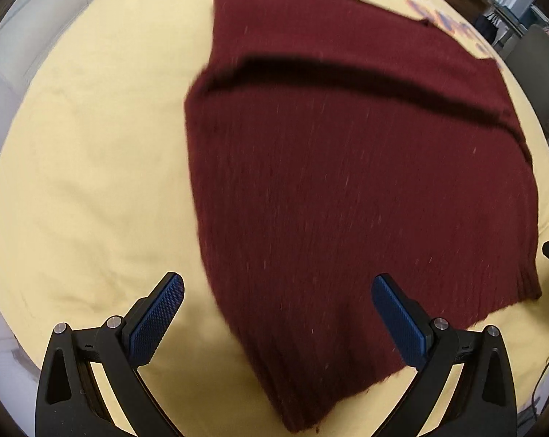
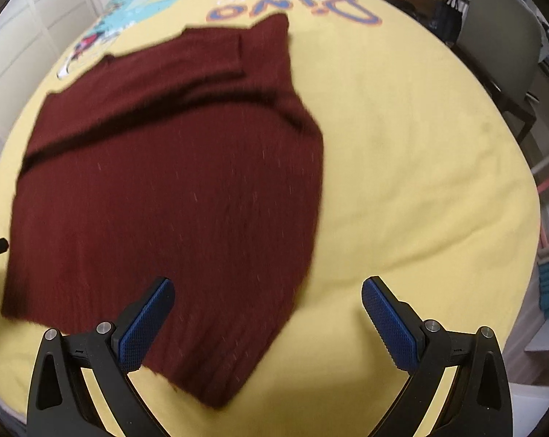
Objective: Fold small clothes
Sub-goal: 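Grasp the sweater hem with both tools, then lift the hem with both tools and fold it toward the collar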
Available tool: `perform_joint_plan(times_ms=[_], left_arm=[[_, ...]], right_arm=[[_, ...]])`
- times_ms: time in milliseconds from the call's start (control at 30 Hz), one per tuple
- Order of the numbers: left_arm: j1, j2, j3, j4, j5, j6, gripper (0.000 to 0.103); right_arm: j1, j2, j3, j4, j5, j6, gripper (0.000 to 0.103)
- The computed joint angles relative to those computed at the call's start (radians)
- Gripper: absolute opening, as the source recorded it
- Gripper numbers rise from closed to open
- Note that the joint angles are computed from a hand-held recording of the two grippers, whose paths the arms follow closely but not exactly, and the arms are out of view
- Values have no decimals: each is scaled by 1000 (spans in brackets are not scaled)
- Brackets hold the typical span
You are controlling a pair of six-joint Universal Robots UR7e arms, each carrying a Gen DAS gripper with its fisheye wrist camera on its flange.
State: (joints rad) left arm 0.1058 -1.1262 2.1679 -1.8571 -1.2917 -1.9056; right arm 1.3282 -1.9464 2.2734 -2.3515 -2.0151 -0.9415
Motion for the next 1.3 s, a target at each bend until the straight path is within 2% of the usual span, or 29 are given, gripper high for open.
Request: perform_joint_plan(times_ms=[133, 333, 367, 433, 467, 500, 533, 600, 633, 667, 700, 767, 900, 1000, 1167, 1300], left_arm=[[-8, 25, 21, -43, -31, -8, 102], [1, 46, 77, -172, -93, -4, 101], [0, 48, 77, -175, -90, -2, 98], [-1, 42, 83, -196, -82, 4, 82], [2, 38, 87, -210, -77, 12, 68], [4, 37, 87, -216, -74, 18, 59], [8, 36, 88, -229, -73, 32, 55], [14, 41, 82, -234, -71, 59, 44], [18, 43, 79, -241, -71, 77, 39], [21, 44, 77, -251, -71, 96, 28], [24, 40, 82, -278, -69, 112, 11], [30, 29, 90, -316, -66, 119, 9], [28, -3, 55, -247, -14, 128, 9], [-4, -64, 52, -199, 41, 98, 9], [4, -124, -11, -98, 160, 104, 9], [19, -140, -69, -23, 252, 111, 9]], right_arm=[[-34, 11, 7, 36, -33, 12, 102], [-28, 34, 19, 33, -94, 14, 102], [-20, 41, 21, 40, -106, 15, 102], [-16, 45, 28, 38, -122, 13, 102], [-14, 47, 29, 34, -127, 18, 101], [-11, 49, 28, 35, -132, 28, 95], [-9, 55, 23, 48, -141, 48, 89], [-9, 77, -4, 122, -143, 109, 50], [-8, 84, -13, 160, -136, 138, 46], [-10, 86, -19, 178, -133, 145, 42], [-8, 86, -23, 188, -131, 144, 33], [-15, 86, -56, 273, -95, 167, 15], [-1, 70, -109, 356, -19, 175, 13], [26, 71, -164, 405, 45, 192, 12], [106, 119, -261, 426, 124, 233, 12], [148, 169, -312, 389, 176, 264, 12]])
